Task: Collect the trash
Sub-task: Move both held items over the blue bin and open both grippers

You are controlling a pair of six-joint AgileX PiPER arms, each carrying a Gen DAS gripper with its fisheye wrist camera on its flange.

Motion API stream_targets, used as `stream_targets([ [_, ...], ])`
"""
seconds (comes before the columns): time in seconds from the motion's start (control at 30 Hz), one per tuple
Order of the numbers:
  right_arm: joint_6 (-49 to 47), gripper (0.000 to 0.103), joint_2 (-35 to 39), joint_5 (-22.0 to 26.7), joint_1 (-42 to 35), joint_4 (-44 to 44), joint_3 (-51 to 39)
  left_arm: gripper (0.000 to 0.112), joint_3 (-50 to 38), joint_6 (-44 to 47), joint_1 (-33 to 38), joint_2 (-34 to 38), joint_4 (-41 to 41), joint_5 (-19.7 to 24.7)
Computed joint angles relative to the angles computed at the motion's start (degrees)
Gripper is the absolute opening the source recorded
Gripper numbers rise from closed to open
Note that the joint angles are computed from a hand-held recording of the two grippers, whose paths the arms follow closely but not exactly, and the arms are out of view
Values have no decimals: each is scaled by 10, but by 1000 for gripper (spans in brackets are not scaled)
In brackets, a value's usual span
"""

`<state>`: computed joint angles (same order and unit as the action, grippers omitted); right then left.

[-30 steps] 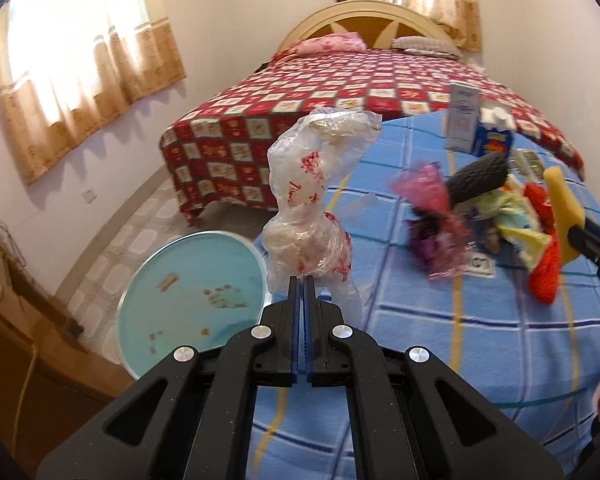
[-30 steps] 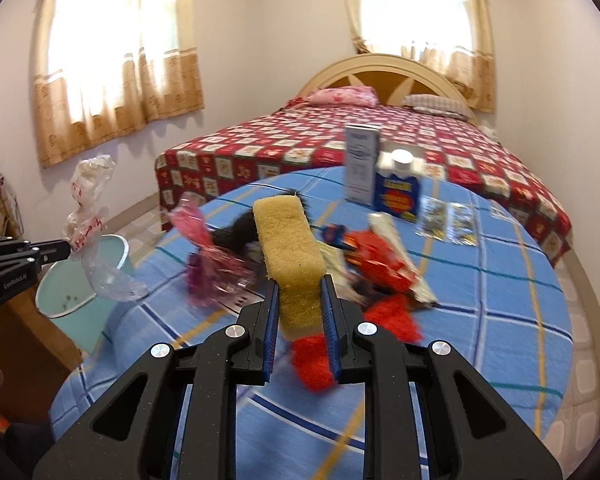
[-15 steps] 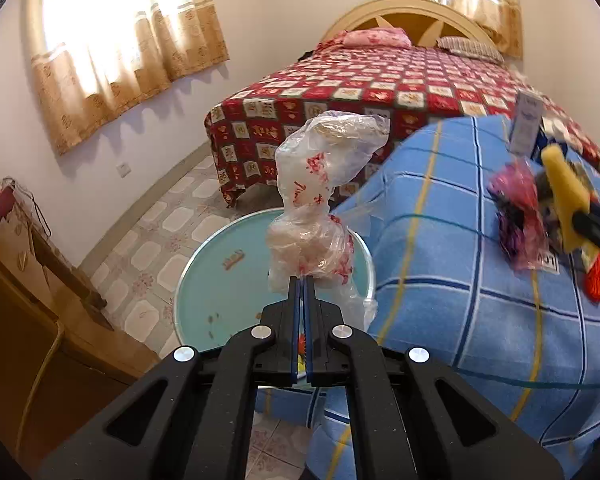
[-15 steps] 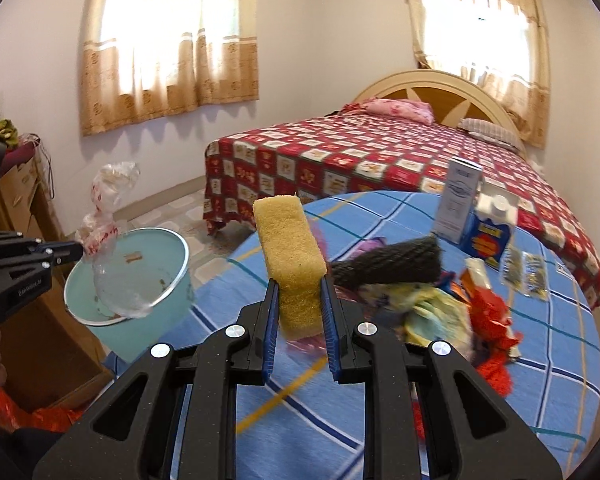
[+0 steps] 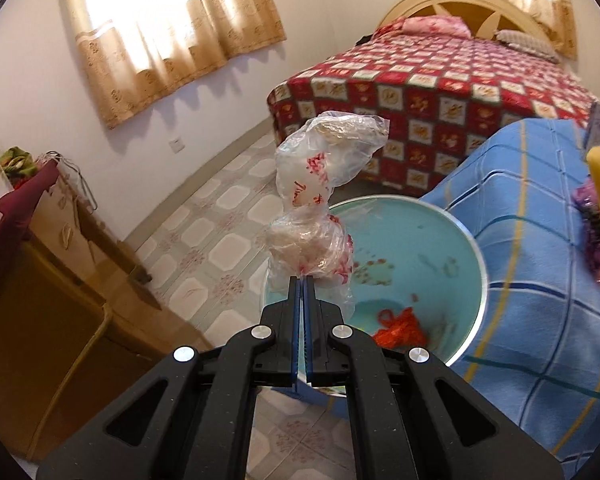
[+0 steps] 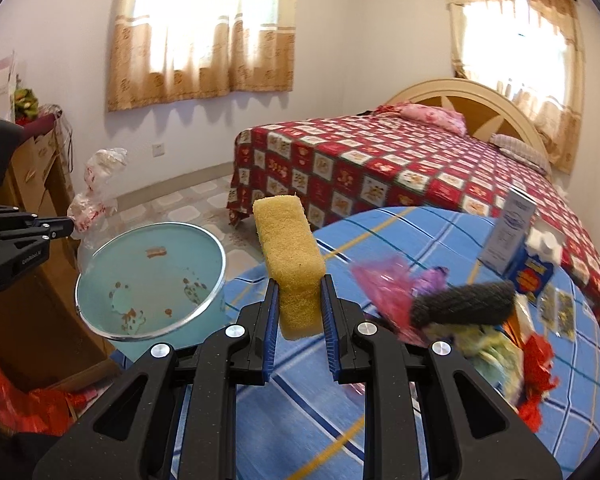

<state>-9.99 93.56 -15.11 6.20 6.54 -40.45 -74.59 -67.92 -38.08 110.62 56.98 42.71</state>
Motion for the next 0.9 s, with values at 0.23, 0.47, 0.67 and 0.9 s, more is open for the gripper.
stream_targets([
  [0.23,-89,21,53,35,39,83,-77,1,1,17,22,8,-5,7],
  [0.47,-167,21,103,63,65,161,-139,1,2,26,45,16,-19,-8],
  [0.67,-278,21,141,77,86,271,-183,1,0,33,55,19,-28,-17],
  [0.9,-375,21,169,88,98,367,-219,1,-2,39,62,23,-37,-22],
])
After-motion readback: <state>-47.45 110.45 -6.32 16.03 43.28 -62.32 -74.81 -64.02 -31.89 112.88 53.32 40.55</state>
